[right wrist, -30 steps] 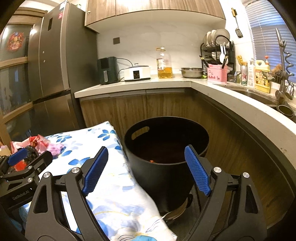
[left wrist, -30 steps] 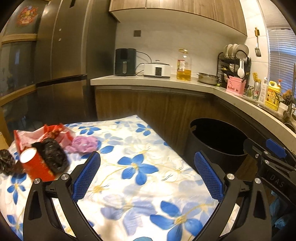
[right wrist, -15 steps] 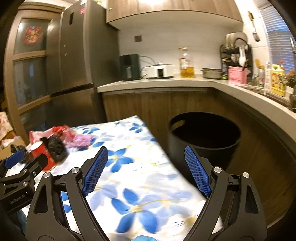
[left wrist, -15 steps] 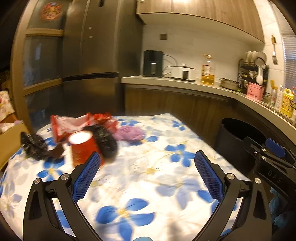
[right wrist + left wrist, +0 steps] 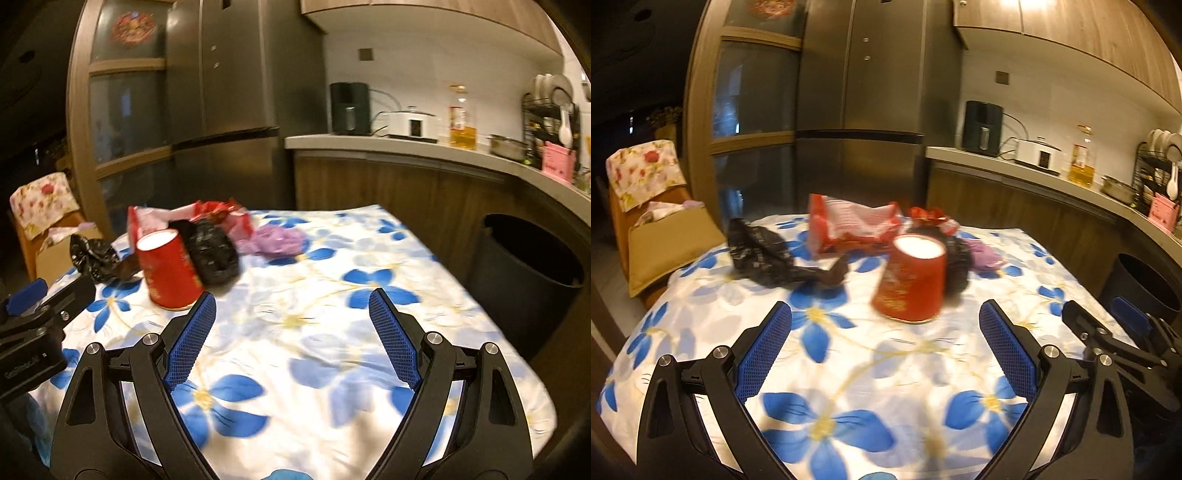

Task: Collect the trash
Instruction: 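Move both tools back over the table toward the red cups, then grasp the upright red paper cup with the right gripper while the left grasps the black bag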

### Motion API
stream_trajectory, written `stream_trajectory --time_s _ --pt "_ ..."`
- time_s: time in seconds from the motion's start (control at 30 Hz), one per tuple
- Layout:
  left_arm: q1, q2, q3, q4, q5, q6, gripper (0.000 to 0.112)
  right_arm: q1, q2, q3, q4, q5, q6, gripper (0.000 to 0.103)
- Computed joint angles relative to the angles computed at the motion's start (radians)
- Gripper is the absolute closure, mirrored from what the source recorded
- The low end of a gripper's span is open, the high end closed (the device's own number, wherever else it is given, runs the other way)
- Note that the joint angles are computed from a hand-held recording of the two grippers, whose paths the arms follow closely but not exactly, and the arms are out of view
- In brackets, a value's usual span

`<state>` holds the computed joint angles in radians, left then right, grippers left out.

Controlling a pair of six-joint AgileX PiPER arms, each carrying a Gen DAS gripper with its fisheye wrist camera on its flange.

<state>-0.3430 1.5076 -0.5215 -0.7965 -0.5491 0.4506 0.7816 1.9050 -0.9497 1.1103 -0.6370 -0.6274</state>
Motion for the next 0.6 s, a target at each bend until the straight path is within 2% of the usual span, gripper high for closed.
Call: stream_trajectory --time_s 0.4,0.5,0.6 --pt "0.208 -0.004 0.035 0.186 0.026 -0.143 0.015 0.014 0.185 -0.307 -0.052 0.157 -0.090 0.019" --pt "0.260 0.002 0.035 0.235 0.038 -0.176 0.015 0.022 0.239 -0.416 0.010 0.195 -0.175 0.019" --pt "0.308 0.011 0.024 0.283 0.058 -0.208 0.015 0.025 0.296 -0.533 0.141 0.224 -0.325 0.019"
